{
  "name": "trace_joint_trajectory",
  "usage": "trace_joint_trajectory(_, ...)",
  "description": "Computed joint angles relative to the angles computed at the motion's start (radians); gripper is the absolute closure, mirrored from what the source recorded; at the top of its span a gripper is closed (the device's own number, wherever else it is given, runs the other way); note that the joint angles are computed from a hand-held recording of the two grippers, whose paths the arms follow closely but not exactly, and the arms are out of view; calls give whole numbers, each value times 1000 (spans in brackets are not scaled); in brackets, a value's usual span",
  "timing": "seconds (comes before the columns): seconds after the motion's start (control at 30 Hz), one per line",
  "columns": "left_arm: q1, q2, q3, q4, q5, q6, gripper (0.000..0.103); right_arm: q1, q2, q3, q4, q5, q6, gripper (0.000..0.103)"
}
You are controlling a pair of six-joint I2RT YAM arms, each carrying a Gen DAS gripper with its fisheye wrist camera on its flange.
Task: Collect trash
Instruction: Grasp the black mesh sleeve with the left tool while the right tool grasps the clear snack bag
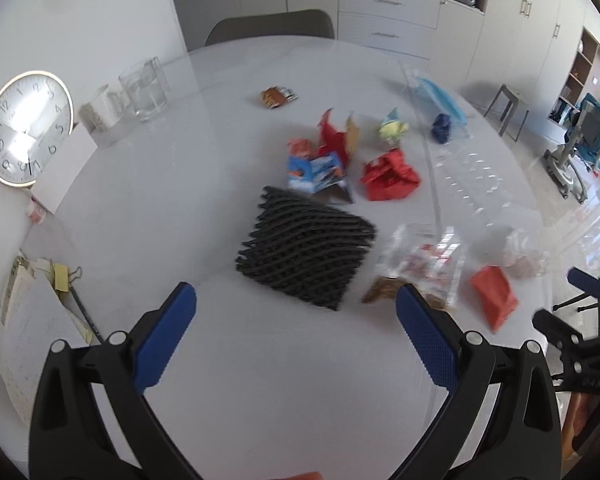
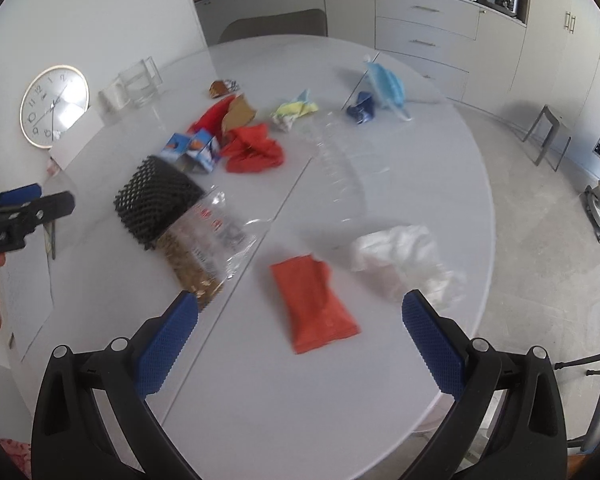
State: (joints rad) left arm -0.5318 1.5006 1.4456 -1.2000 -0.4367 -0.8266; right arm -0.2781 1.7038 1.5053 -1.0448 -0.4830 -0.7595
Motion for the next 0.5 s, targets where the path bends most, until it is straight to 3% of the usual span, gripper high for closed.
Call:
trace_joint_trajectory(0.2,229,-21,-175,267,147,245,8,96,-82,-130,67,67,116,2)
trace_joint_trajectory(0.33,333,32,-212,423,338,432,8,129,-120,-169,84,120,143,2)
trace_joint_trajectory(0.5,372,129,-192,483,463,608,8,138,-138,-196,102,175,169,2)
